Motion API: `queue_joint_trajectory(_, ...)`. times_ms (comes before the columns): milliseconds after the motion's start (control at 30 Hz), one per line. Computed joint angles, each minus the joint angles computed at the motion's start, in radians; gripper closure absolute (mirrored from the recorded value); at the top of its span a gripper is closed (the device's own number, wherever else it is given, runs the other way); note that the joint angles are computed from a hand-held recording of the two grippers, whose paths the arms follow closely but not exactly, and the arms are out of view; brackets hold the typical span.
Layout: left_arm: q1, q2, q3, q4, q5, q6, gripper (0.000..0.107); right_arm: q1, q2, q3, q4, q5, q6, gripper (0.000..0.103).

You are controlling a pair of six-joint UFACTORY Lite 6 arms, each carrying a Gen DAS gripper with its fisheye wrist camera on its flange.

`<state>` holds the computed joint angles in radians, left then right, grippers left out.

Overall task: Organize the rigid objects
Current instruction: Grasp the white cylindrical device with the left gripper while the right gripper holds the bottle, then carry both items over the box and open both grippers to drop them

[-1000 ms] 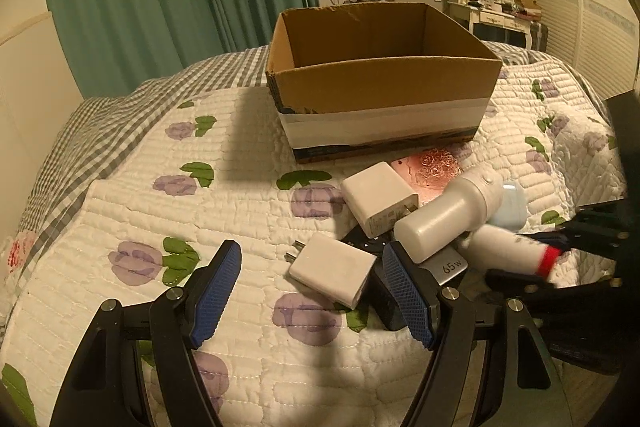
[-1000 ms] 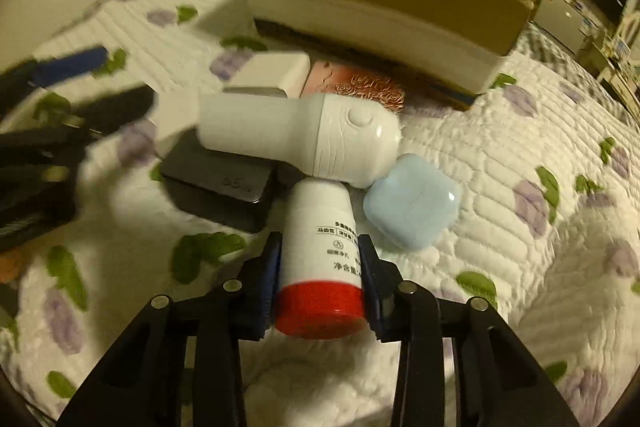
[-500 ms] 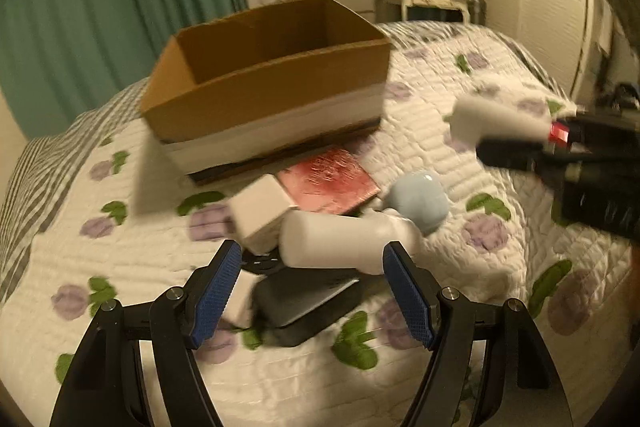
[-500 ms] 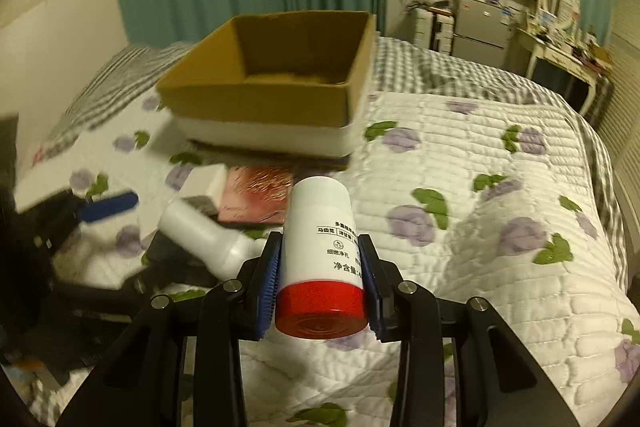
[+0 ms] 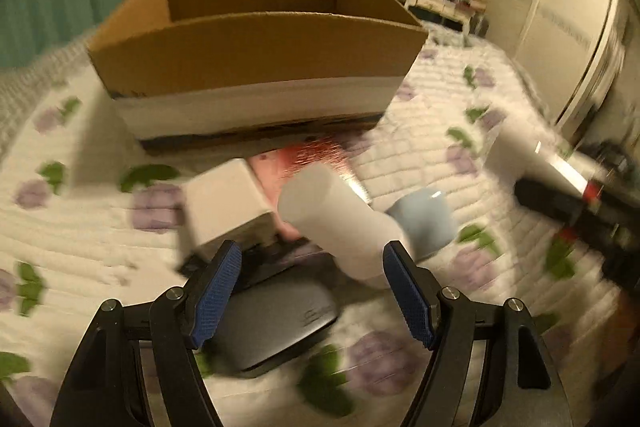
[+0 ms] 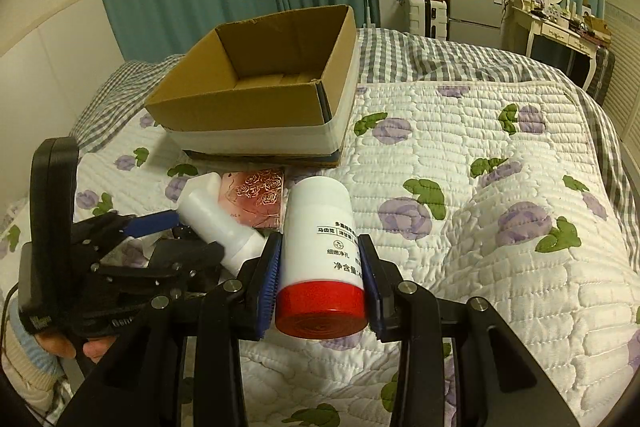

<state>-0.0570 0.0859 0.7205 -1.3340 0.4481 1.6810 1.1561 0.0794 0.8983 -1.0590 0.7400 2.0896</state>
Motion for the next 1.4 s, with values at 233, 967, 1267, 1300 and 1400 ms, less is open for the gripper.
queue_joint_trajectory(233,-0.136,0.025,0.014,-0.093,-0.054,0.022,0.033,-0.004,-0.003,-0.012,-0.005,-0.002,0.022,0.067)
queue_joint_trajectory(967,-0.025,-0.388,0.001,0.341,0.095,-0.339,0.063,0.083,0.001,0.237,0.036,0.276,-0.202,0.067)
queue_joint_trajectory(1267,0.093,-0.135,0.448,0.41,0.163,-0.461,0.062,-0.09,0.161,0.626,-0.031,0.243,-0.526,0.067)
queue_joint_trajectory(1300,0.089,-0.086,0.508,0.427,0.162,-0.487,0.062,-0.116,0.189,0.671,-0.032,0.226,-0.556,0.067)
queue_joint_trajectory(1400,0.063,0.055,0.666,0.475,0.128,-0.551,0.062,-0.201,0.281,0.794,-0.031,0.168,-0.627,0.067)
